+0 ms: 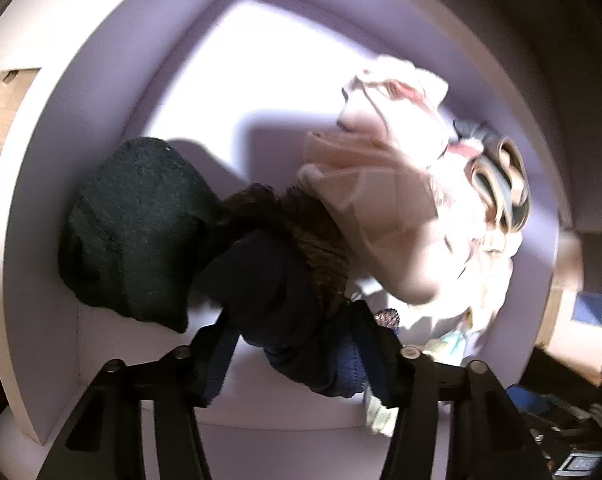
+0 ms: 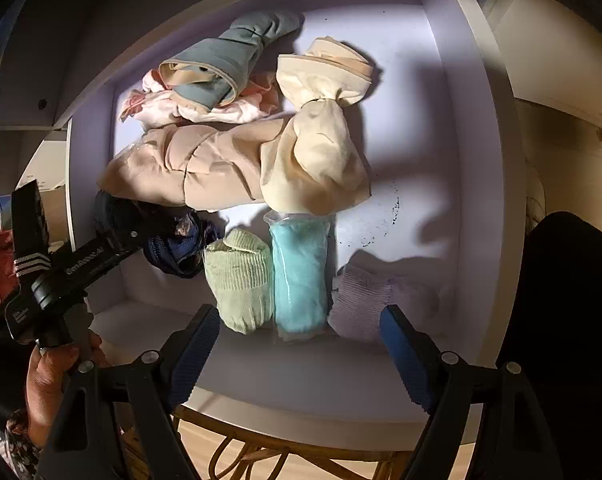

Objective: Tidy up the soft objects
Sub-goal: 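Move the right tool back down over the drawer of clothes, then close the left gripper on the dark navy lace garment in the drawer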

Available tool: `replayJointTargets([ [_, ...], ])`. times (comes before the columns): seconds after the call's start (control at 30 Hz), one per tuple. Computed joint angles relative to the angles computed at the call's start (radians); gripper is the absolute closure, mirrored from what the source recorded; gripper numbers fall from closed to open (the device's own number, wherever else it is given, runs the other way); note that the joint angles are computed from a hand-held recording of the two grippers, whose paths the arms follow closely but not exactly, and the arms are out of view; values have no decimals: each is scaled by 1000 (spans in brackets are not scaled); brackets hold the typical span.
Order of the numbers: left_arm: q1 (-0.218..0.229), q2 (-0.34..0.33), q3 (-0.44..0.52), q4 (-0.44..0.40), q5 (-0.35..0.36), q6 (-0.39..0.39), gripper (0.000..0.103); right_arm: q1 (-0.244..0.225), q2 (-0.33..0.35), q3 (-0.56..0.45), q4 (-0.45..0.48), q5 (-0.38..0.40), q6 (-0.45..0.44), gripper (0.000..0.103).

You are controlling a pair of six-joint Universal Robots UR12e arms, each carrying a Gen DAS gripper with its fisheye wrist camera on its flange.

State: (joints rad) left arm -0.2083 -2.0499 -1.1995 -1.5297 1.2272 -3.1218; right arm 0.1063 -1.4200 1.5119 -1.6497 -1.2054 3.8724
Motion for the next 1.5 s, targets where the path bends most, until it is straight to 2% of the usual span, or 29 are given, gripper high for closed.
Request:
replayJointTargets([
  [0.07,9,4,-2,1,-30,-9,53,-2,-3,3,-5,4,3,20],
  [0.23,17,10,3,-4,-50,18,60,-2,1,-1,-9,6,-3,20],
  [0.33,21,17,-6,2,-61,22,71,3,7,-8,-8,9,-3,20],
  [0.47,34,21,-11,-17,-92,18,71,4,7,-5,-13,13,3,20],
  [0.5,36,20,-10,-22,-95,15,70,3,5,-2,-17,16,5,20],
  [0.63,23,7,15,-70,-56,10,47,1,3,1,-29,22,7,20],
  [0.8,2,-12,47,-112,-7,-19,33,-1,2,3,-41,33,18,20],
  [0.87,-4,-21,58,-117,6,-34,31,-1,3,2,-44,34,19,20],
  [0.97,-16,-32,69,-113,62,-25,34,-3,0,6,-48,40,23,20],
  [1.0,-19,-34,71,-118,76,-13,43,-4,-1,8,-49,41,24,20],
  [1.03,-21,-36,70,-128,78,0,47,-5,-3,10,-52,42,27,20],
  [1.13,-22,-34,65,-130,68,21,53,-7,-6,16,-58,42,37,20],
  [1.23,1,-40,81,-180,33,15,58,-7,-5,15,-62,43,41,20],
  [1.5,27,-10,79,-177,6,28,60,-8,-6,18,-71,53,48,20],
])
